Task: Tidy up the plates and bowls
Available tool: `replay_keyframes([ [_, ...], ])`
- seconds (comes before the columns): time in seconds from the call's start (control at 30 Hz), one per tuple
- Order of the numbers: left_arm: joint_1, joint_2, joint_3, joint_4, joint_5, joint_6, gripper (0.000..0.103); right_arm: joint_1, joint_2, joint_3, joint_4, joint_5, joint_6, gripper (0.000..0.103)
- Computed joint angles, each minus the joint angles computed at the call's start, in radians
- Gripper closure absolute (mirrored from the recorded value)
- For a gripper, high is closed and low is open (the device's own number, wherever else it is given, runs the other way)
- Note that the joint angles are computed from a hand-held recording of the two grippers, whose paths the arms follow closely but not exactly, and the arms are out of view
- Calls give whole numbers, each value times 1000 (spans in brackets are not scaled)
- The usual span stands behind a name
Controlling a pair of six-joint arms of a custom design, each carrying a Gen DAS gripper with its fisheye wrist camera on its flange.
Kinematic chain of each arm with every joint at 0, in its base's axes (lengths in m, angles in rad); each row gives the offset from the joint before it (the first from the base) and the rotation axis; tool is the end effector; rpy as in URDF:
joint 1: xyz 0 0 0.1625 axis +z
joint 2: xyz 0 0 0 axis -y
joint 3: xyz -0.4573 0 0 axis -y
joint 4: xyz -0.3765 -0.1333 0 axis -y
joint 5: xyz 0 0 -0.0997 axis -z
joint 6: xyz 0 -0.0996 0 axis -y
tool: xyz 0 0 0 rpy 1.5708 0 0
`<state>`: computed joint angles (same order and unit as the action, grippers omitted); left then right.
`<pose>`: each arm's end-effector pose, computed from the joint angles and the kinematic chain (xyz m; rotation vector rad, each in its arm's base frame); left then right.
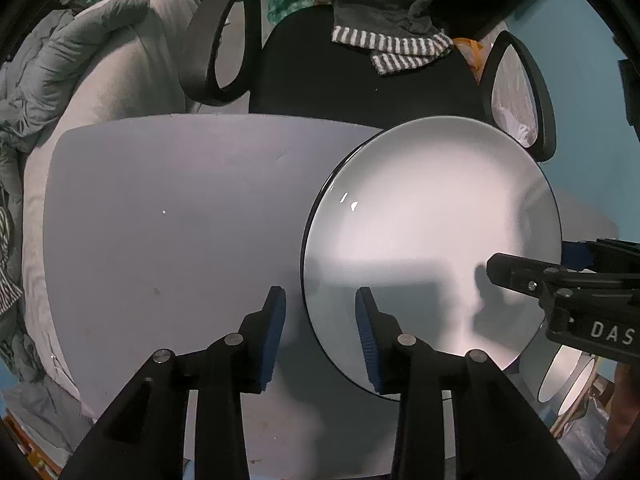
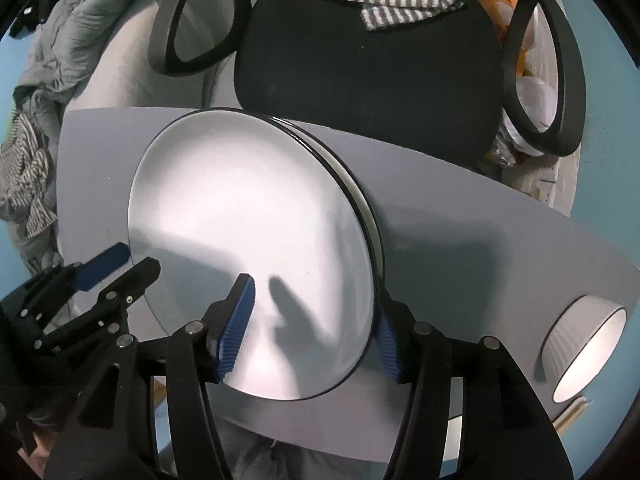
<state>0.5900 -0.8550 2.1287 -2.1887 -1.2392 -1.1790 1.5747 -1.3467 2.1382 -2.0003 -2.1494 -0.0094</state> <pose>-0.2667 -0.3780 0.0121 -0.1021 2.4160 0.0309 0.0805 -0.4296 0.2272 0.1545 -2.5267 -0.4646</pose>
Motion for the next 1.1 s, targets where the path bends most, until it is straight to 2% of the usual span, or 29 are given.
replay_keyframes([
  [0.1, -3, -8, 5, -5, 0, -2, 60, 3, -3, 0, 0, -2, 14, 47],
  [0.2, -7, -20, 14, -14, 1, -12, 59, 1, -10, -10, 18, 9, 42, 43],
  [0.27, -8, -28, 18, -17, 0, -15, 59, 15, -10, -10, 12, -29, 45, 36],
  [0.4, -18, -45, 23, -17, 2, -21, 59, 27, -20, -2, -9, -43, 31, 36],
  [0.5, -37, -58, 23, -8, 16, -30, 59, 54, -37, 24, -60, -81, 14, 36],
  [0.6, -69, -79, 15, 16, 42, -33, 57, 86, -74, 47, -105, -104, 2, 36],
  [0.67, -93, -96, 12, 25, 63, -36, 50, 103, -106, 58, -128, -108, 3, 36],
  [0.77, -131, -122, 9, 33, 89, -34, 48, 129, -162, 70, -152, -112, 14, 36],
  [0.87, -171, -143, 2, 47, 112, -25, 46, 161, -231, 77, -167, -117, 28, 33],
  [1.1, -239, -186, -12, 34, 116, -6, 45, 232, -352, 74, -158, -143, 86, 32],
])
